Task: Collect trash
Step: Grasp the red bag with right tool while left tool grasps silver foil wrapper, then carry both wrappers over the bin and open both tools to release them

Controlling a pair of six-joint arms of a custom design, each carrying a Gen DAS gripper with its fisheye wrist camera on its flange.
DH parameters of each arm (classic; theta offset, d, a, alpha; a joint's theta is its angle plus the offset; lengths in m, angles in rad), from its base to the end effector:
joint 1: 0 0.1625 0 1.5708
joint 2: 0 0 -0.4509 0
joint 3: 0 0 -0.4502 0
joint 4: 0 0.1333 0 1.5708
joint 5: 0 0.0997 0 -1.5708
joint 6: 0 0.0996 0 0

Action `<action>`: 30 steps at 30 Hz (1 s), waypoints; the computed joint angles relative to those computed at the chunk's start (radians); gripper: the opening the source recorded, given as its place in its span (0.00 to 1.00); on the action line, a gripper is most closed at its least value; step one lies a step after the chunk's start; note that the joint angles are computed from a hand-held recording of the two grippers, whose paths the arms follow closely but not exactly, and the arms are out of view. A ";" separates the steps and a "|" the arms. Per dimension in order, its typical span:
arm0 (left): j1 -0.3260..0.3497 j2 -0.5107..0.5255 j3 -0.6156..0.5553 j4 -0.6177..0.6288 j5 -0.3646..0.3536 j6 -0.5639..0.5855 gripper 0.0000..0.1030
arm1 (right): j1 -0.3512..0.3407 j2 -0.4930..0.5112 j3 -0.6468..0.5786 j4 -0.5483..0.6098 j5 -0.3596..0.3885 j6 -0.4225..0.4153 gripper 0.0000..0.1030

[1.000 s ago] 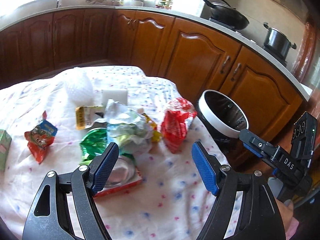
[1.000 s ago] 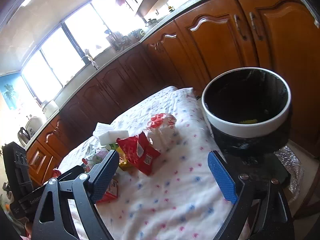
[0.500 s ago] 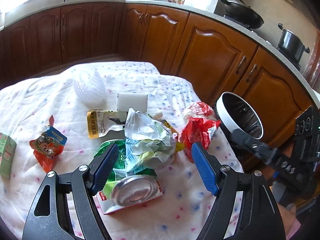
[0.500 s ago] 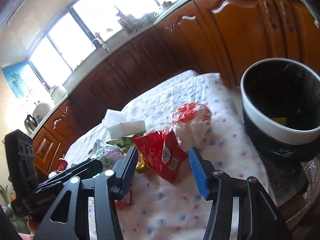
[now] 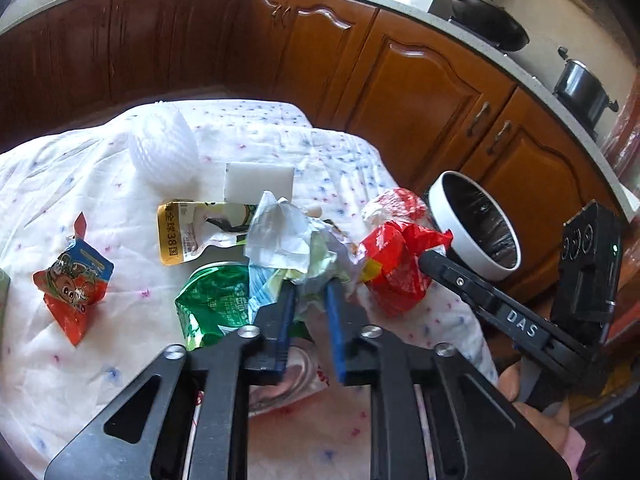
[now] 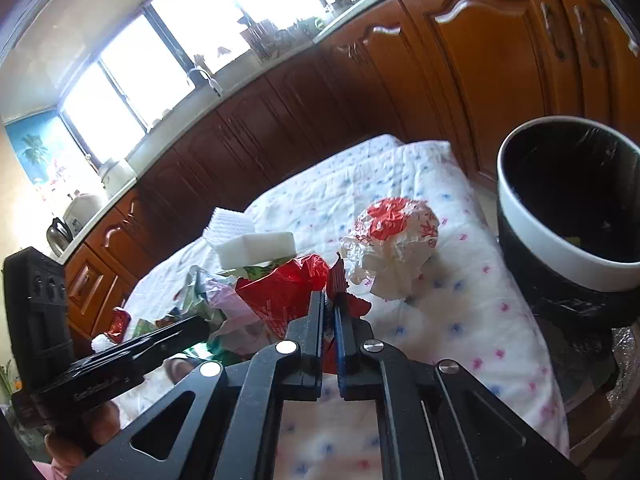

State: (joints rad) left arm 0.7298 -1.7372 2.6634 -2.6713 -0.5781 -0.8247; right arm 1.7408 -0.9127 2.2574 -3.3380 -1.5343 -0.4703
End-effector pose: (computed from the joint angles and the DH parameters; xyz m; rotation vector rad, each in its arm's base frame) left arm -0.0817 -0.3638 0.2110 -0.0928 2.3705 -1.0888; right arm 0.2210 -0.4779 0.0306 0.9695 -2.8862 0.6539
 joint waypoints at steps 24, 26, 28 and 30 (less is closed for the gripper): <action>-0.112 0.242 -0.076 -0.239 -0.044 0.188 0.08 | -0.142 -0.246 0.097 -0.092 0.022 0.007 0.04; -0.099 0.293 -0.100 -0.283 -0.064 0.225 0.08 | -0.152 -0.253 0.090 -0.094 0.021 0.007 0.04; -0.089 0.331 -0.121 -0.315 -0.075 0.257 0.08 | -0.157 -0.254 0.082 -0.101 0.018 0.008 0.04; -0.081 0.365 -0.142 -0.342 -0.088 0.288 0.08 | -0.161 -0.252 0.070 -0.104 0.016 0.012 0.04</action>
State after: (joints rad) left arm 0.6486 -1.3719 2.5210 -3.0137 -0.6659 -0.5369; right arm 1.5799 -1.1647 2.3277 -3.4421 -1.5188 -0.4585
